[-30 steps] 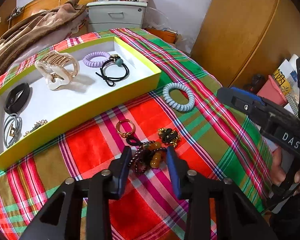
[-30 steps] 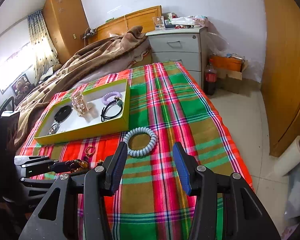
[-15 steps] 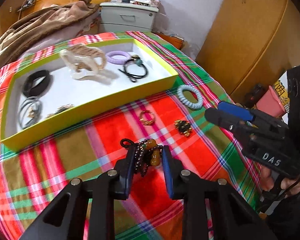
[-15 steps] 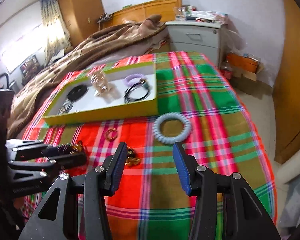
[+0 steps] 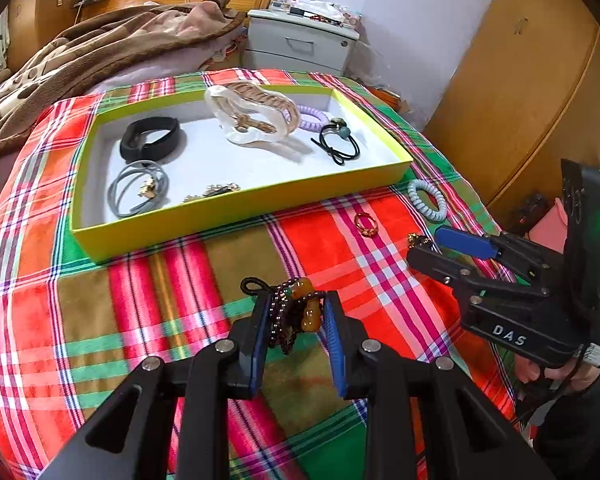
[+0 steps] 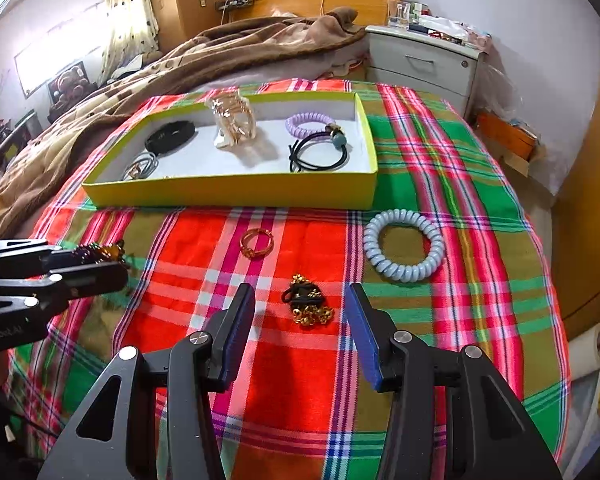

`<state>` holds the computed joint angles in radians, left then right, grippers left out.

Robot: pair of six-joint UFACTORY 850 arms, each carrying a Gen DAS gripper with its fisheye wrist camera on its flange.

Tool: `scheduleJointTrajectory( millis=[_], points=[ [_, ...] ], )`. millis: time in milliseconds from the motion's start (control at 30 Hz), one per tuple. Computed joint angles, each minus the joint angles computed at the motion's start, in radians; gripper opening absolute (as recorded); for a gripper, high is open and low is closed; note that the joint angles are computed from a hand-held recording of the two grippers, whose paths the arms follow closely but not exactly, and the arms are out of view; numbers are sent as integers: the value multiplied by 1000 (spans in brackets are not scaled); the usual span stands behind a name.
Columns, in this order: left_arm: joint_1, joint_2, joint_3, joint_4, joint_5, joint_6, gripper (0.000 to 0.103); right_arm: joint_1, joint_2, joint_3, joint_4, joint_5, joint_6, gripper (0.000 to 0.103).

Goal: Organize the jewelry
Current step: 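Grasp the amber beaded keychain with the left tool while the right tool grasps the gold charm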

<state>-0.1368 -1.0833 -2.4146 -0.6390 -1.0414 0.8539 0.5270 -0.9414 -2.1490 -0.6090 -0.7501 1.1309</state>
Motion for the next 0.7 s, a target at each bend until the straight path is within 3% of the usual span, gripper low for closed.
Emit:
scheduleJointTrajectory(
  millis=[200,367,467,700],
  points=[
    [6,6,10,-2,7,-1,27,8,-33,-50,1,-50,-34,46],
    [13,5,7,-7,3,0,27,11,-53,-85,-6,-80,-40,34],
    [16,4,4,-5,4,-3,27,12,-59,-96,-10,-88,-41,20],
    [24,-13,-35,9,0,-27,27,7,-55,-91,-12,-78,-23,19]
  ],
)
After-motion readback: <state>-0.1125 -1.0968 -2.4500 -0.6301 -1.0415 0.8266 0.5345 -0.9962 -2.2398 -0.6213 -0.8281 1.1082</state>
